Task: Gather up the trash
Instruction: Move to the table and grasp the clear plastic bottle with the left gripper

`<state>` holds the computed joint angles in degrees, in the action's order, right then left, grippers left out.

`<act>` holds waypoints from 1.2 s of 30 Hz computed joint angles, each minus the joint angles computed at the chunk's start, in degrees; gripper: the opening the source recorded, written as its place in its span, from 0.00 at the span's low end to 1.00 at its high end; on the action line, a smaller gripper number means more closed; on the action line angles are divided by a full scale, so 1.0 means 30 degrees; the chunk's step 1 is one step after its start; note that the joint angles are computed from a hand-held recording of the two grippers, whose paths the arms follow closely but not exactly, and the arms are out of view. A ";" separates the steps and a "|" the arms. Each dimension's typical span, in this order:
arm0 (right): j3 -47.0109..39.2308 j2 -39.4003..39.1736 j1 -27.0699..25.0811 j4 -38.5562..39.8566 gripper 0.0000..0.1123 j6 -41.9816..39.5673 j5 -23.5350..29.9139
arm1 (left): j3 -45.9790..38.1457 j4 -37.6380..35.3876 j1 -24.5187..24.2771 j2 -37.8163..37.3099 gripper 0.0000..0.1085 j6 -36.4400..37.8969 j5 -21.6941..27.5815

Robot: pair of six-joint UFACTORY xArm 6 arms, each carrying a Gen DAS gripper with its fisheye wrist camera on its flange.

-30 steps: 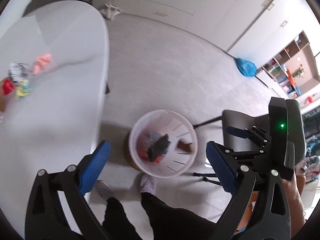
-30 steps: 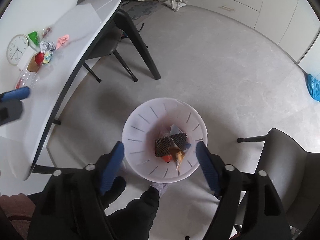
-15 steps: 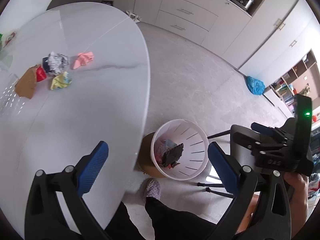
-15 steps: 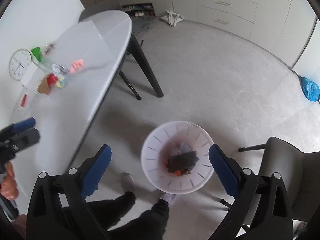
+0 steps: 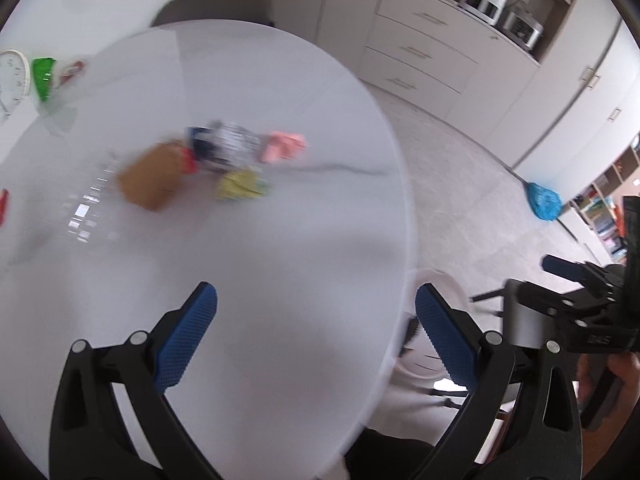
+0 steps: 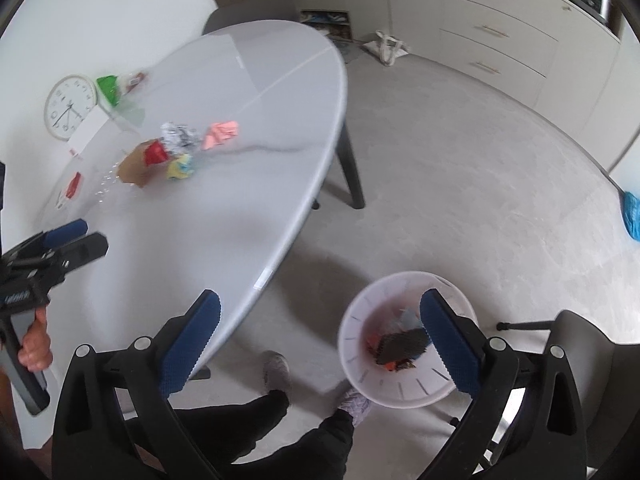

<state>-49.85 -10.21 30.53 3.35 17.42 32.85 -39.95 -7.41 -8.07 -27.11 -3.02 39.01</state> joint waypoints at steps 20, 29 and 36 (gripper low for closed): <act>-1.1032 0.8493 0.4840 -0.1115 0.89 0.2525 0.2177 | -0.6865 -0.0894 0.8630 0.9606 0.88 1.1097 -0.0561; -1.5238 1.1577 0.5578 -0.1029 0.89 0.3521 0.3759 | -0.7747 -0.2362 0.8970 1.1199 0.60 1.4001 -0.0692; -2.0538 1.5281 0.5593 -0.0702 0.89 0.4455 0.5248 | -0.6433 -0.4196 0.9874 0.9882 0.59 1.4380 -0.1183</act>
<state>-111.46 35.64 47.31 1.25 30.78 48.60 -59.24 -19.99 21.55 2.53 40.12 35.46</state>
